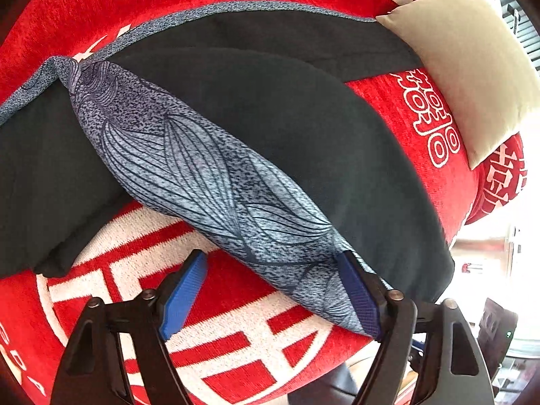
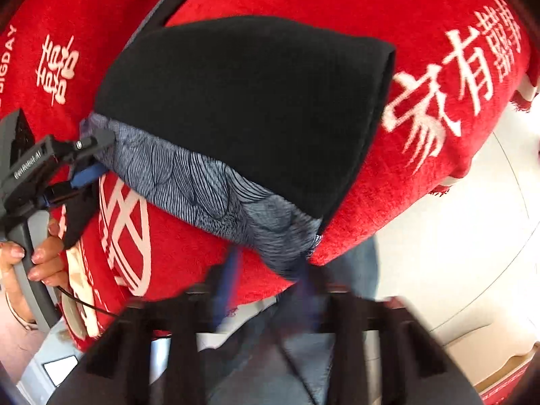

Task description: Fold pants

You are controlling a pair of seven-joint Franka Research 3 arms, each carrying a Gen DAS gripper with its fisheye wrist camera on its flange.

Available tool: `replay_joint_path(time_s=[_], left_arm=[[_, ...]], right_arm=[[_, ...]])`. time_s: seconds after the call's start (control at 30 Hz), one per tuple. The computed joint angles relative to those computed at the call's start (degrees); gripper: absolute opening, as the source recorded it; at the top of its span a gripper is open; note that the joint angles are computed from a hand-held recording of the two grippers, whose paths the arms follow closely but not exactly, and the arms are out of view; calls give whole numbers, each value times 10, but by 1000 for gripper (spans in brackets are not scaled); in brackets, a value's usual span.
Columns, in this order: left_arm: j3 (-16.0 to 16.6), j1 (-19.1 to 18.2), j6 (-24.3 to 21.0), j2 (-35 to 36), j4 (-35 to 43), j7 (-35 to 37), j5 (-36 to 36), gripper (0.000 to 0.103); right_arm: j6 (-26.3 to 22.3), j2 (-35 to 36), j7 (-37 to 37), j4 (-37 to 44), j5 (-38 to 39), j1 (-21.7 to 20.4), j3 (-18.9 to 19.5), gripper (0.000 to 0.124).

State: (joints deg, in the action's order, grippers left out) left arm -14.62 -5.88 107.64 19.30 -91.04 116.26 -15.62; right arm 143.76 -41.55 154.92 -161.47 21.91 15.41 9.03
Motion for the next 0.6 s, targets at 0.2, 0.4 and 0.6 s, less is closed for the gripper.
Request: replay_joint_path(time_s=[0.2,0.4,0.6], left_arm=[[-4,-3,-21,7,21,-35,-24,14],[-6,-4,-52,29,95,-92,-43,14],[-14,-35,-102,125,274,-174,-14,14]], right_arm=[[7,-36,-79,2,34,15,-54,6],[-20,-35,-217,70,54,-15,-119,6],[-80,47,-399,199,67,-54,-216,4]])
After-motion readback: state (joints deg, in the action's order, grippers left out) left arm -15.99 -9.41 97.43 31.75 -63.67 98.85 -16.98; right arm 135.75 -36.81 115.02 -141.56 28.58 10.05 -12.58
